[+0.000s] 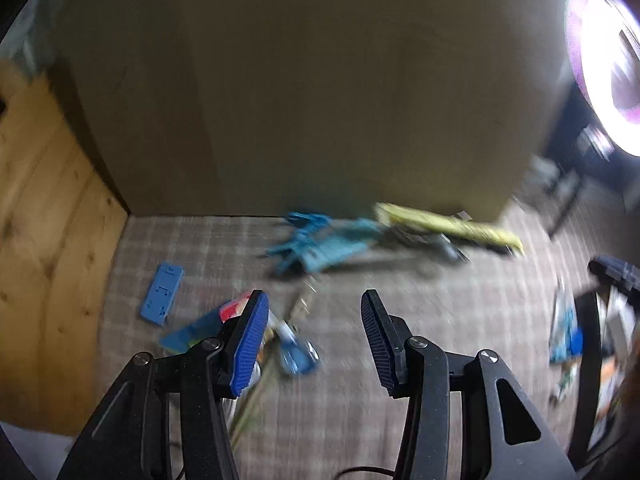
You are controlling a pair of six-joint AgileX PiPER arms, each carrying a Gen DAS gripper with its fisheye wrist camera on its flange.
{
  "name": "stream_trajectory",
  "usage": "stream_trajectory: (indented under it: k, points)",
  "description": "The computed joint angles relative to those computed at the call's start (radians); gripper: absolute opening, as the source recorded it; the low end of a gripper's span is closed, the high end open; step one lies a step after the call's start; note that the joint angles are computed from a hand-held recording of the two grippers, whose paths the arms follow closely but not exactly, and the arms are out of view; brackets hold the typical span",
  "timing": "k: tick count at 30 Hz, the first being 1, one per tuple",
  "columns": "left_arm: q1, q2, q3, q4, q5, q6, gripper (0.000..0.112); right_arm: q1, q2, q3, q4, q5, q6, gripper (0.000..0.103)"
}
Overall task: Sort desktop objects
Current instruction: 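Move both grippers back toward the yellow tube and scissors by the cabinet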
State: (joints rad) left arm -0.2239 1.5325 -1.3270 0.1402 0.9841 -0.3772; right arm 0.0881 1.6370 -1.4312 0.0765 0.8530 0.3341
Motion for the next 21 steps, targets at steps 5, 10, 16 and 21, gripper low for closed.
stream_trajectory:
  k: [5, 10, 16, 21]
  points:
    - [0.146, 0.153, -0.024, -0.126, -0.137, 0.072, 0.045, 0.006, 0.231, -0.202, -0.009, 0.0, 0.116, 0.051]
    - [0.215, 0.292, -0.082, -0.213, -0.211, 0.068, 0.043, 0.02, 0.403, -0.37, -0.06, 0.046, 0.207, 0.051]
    - [0.231, 0.374, -0.093, -0.235, -0.284, 0.019, 0.041, 0.038, 0.509, -0.467, -0.133, 0.085, 0.31, 0.05]
    - [0.211, 0.396, -0.066, -0.205, -0.352, -0.025, 0.041, 0.052, 0.559, -0.518, -0.164, 0.099, 0.375, 0.05]
